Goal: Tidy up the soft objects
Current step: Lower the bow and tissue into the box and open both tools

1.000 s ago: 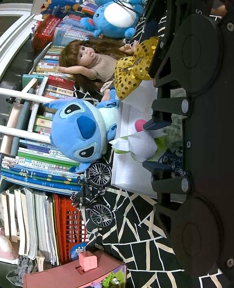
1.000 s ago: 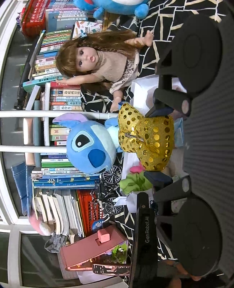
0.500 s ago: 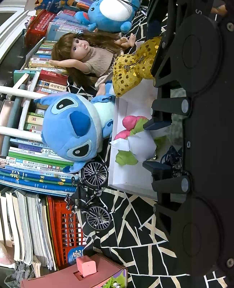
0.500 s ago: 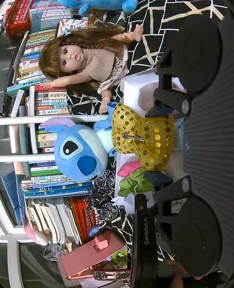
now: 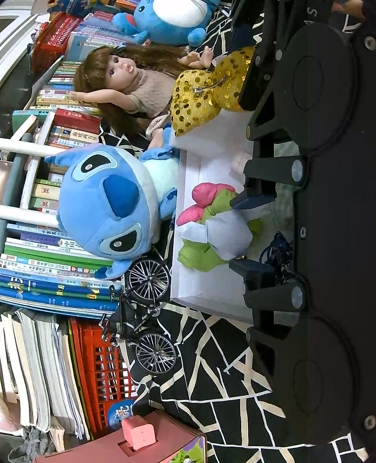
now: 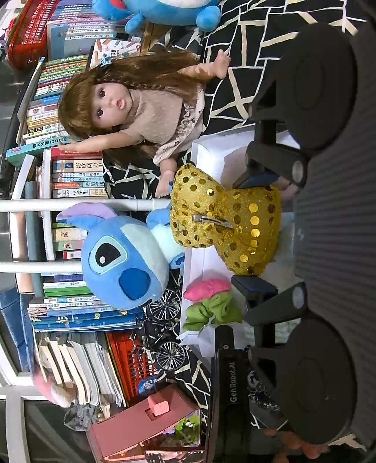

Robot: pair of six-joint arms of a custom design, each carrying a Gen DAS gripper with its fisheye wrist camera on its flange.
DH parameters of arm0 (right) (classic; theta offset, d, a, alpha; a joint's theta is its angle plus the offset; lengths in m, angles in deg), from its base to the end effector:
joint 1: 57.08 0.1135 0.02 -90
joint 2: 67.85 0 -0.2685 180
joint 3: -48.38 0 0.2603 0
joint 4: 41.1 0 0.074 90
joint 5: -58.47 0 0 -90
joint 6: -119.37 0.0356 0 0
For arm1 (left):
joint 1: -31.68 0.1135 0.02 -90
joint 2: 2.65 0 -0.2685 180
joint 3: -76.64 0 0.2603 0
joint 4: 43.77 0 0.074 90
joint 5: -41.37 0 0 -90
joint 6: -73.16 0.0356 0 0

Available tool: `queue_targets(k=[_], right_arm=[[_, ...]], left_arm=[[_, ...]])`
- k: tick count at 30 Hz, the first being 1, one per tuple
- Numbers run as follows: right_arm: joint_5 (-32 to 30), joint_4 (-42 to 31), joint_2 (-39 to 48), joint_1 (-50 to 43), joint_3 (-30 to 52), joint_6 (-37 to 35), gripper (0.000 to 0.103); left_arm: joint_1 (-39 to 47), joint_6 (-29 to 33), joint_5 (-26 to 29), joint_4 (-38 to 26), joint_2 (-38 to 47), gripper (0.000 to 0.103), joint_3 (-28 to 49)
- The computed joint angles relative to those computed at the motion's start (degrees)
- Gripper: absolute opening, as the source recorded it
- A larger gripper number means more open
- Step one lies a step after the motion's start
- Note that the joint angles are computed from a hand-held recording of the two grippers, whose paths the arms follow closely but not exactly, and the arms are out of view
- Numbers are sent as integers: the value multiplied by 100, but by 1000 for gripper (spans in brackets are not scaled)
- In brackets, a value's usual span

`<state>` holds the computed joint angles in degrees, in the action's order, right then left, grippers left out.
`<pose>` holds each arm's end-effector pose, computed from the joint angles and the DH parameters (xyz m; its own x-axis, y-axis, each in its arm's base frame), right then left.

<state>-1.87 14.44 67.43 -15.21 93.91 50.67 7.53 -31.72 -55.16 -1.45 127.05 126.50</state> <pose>0.2342 0.1862 -0.0169 -0.4901 -0.0153 -0.8716 -0.1044 0.9937 0.0412 0.2975 -0.1289 -0.0027 -0.6203 -0.0015 -0.7843 0.1706 0.9758 -0.1367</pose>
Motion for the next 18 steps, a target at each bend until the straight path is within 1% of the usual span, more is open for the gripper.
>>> queue_targets(k=[4, 8, 18], right_arm=[[-25, -24, 6, 17, 20, 26, 65], [-300, 21, 16, -27, 28, 91, 65], [-401, -2, 138, -55, 73, 163, 67]], left_arm=[[6, -23, 12, -150, 67, 36, 112], [-1, -23, 0, -164, 132, 36, 160], [26, -2, -13, -228, 207, 36, 221]])
